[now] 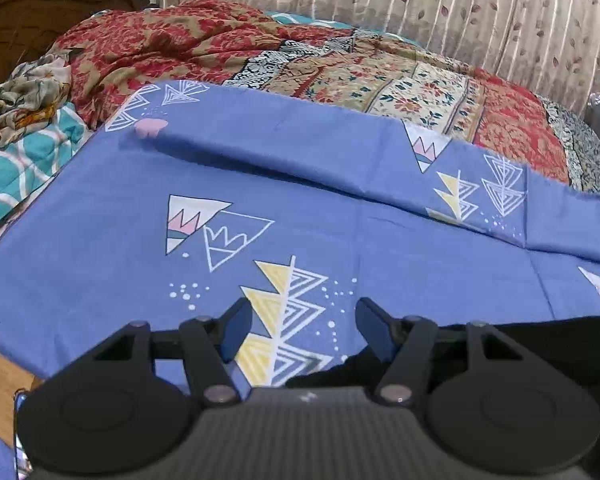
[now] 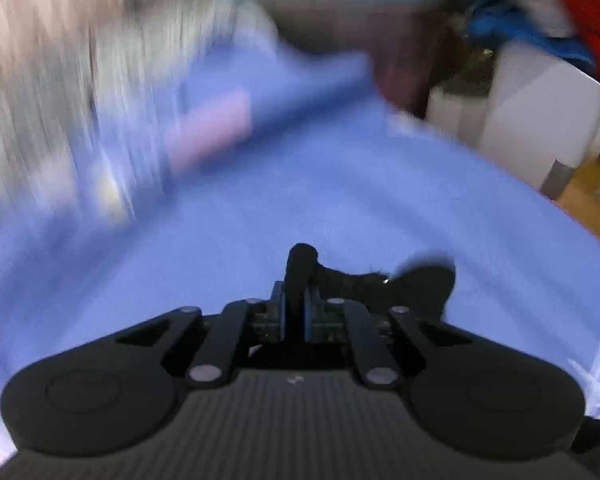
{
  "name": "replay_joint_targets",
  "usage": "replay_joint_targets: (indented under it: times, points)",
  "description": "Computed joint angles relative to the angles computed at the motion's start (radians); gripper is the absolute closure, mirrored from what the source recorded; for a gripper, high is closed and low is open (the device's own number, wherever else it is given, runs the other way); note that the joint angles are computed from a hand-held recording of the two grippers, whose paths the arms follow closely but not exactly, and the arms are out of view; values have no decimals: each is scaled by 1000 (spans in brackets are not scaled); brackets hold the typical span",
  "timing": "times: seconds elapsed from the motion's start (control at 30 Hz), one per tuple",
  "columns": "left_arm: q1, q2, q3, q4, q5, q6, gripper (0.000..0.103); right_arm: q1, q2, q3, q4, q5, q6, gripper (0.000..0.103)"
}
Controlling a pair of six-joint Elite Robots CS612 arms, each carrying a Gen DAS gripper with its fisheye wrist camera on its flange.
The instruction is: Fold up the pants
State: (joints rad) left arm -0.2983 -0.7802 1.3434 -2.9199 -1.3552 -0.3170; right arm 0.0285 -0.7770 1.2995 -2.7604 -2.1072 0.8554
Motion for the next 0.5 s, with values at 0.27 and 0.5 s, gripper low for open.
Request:
replay_joint_targets:
  times: [0.27,0.5]
  points:
    - [-32,24,-2,-109,-46,283,14,-26,-40,85,-187,27,135,93]
    - [-64,97,-120,120,-24,495,94,-13,-13,15,-159,60,222,93]
